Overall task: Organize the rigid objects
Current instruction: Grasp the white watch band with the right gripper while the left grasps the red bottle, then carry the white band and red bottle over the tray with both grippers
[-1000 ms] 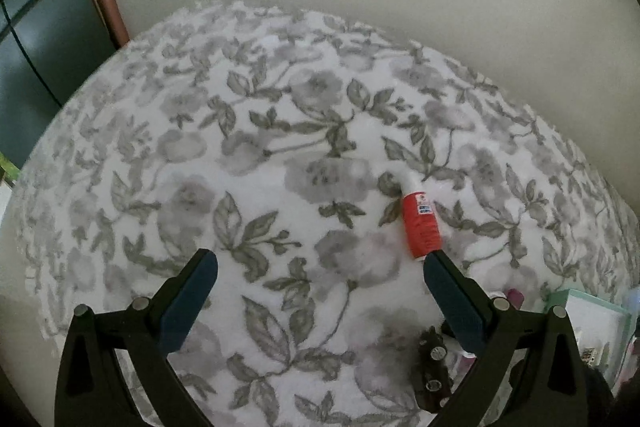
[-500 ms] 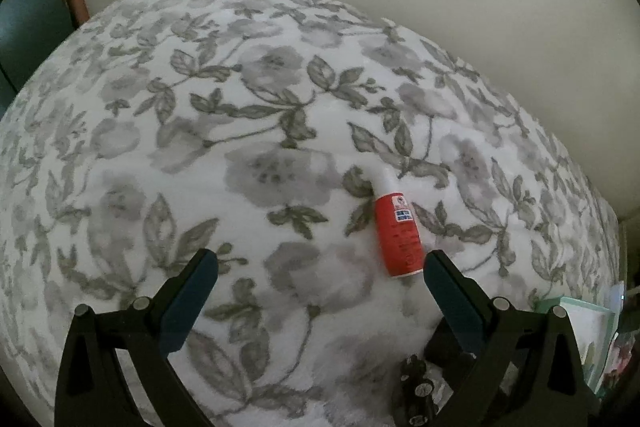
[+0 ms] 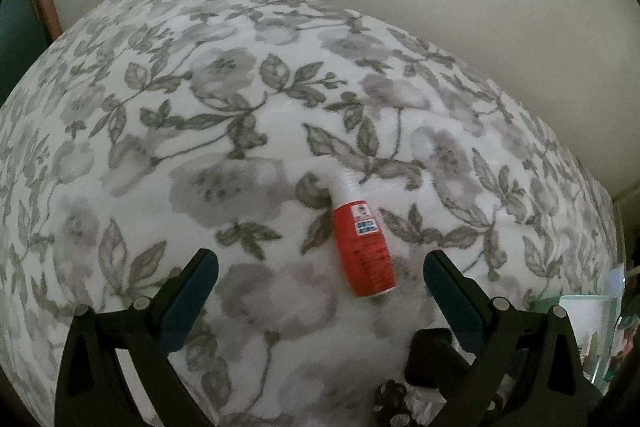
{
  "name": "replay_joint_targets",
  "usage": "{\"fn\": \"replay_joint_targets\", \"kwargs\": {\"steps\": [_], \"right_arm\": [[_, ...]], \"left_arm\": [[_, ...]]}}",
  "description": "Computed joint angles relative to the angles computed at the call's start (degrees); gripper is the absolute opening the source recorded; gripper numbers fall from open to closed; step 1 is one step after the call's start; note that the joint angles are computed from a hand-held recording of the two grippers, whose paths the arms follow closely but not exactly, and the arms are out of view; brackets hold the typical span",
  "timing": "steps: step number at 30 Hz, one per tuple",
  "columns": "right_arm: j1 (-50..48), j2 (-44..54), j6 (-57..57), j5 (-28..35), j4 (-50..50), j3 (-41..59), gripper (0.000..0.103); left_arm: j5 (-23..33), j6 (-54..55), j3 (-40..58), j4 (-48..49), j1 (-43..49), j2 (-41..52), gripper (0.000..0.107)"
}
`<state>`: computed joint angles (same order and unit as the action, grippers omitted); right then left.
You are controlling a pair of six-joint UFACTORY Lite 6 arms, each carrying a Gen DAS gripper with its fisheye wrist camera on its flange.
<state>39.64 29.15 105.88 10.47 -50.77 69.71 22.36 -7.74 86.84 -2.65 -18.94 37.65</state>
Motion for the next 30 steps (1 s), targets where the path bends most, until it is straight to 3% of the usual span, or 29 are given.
{"fn": "replay_joint_targets", "kwargs": {"steps": [3, 5, 7, 9, 10, 12, 22, 30], "right_arm": [[-0.34, -0.56, 6.49, -0.95, -6.39, -1.18, 0.052], [-0.53, -0.77, 9.62, -1.73, -9.62, -1.82, 0.052], [-0.67, -0.78, 10.91, -2.12, -10.93, -1.98, 0.052], [-0.77, -0.92, 11.39, -2.37, -11.54, -2.2, 0.052], [-0.83, -0.92, 12.29, -2.52, -12.39, -2.3, 0.052], [-0.87, -0.99, 14.1, -2.78, -14.08, -2.56, 0.052], [-0.52, -3.3, 16.83, -3.22, -14.9, -5.28, 0.052], [2.57, -12.84, 20.98, -0.05, -15.64, -12.24, 0.052]], "left_arm": [[0.28, -0.93, 1.26, 1.8, -0.75, 1.41, 0.083], [0.2, 1.26, 1.62, -0.06, -0.74, 2.15, 0.082], [-0.22, 3.67, 1.36, -2.0, -0.73, 2.34, 0.074], [0.12, 3.4, 1.4, -0.68, -1.15, 2.62, 0.054], [-0.24, 3.94, 0.95, -0.56, -1.12, 2.3, 0.051], [-0.34, 10.09, 0.52, -6.57, -0.58, 1.79, 0.032], [0.62, 9.97, -2.97, -5.0, -0.96, -2.66, 0.03], [2.94, 6.47, -9.98, -3.1, -2.72, -13.83, 0.023]]}}
